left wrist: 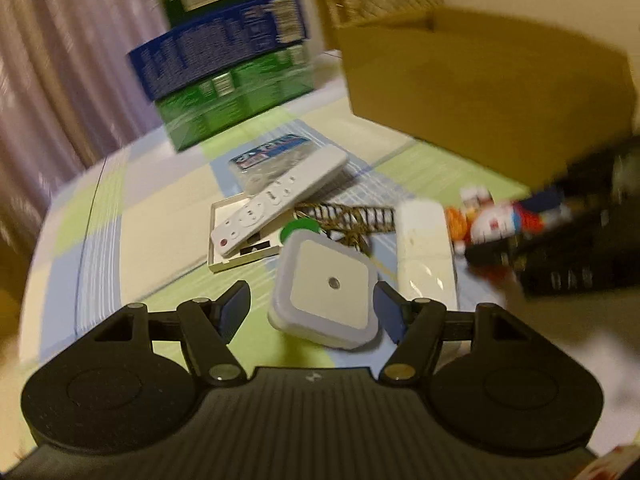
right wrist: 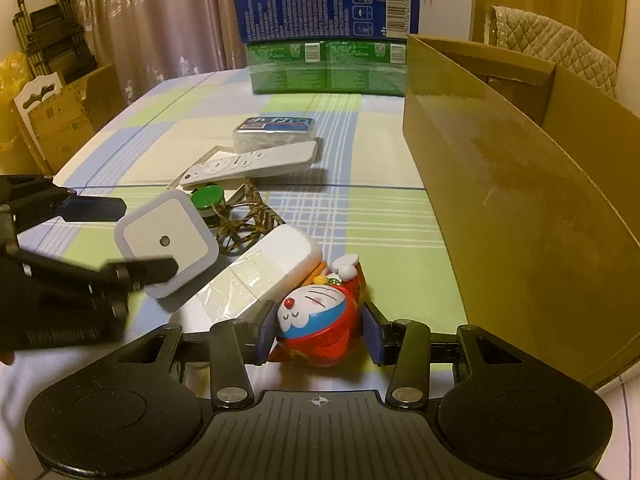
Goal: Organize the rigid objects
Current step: 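Grasp the Doraemon figure with the right gripper while the left gripper grasps the white night light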
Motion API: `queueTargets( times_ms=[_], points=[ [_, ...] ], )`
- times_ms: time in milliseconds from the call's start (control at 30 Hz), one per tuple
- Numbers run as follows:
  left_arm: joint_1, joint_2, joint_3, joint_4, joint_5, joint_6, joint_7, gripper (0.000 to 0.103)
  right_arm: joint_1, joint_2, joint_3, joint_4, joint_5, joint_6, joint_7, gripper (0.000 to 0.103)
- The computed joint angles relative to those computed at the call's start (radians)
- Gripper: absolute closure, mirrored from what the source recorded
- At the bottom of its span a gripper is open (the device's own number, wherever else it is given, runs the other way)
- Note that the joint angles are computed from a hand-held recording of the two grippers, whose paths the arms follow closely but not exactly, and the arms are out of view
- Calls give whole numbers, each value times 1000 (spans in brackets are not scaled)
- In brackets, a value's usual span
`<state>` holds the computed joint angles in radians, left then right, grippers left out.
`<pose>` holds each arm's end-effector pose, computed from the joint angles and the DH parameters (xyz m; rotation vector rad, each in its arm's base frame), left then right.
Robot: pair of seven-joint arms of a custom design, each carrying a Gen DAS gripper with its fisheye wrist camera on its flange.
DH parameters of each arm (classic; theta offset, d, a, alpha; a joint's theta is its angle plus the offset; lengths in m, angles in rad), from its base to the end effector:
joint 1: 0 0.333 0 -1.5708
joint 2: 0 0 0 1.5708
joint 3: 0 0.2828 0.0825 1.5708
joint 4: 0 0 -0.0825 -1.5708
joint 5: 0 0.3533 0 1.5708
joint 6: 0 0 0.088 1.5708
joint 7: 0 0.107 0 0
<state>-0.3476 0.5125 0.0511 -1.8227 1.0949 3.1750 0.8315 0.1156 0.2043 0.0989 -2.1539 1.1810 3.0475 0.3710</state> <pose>0.5741 -0.2642 0.3106 -1.0520 2.2101 -0.7384 0.5507 0.0452 0.3396 -1.9424 1.4945 -0.5114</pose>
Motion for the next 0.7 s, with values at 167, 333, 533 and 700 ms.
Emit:
queueTargets(
  times_ms=[167,333,533,700],
  points=[
    [-110,29,117,53,187,-13,-142,32,1,4,-1,5,-8,-1,16,61],
    [-119,51,123,108,345,-35,-248,31,3,5,-1,5,-14,3,30,61],
    [-56,52,37,109,361,-74,-187,31,2,6,2,5,-17,7,36,61],
    [-38,58,4,126,472,-116,-238,31,3,12,4,13,-21,5,48,61]
  ],
)
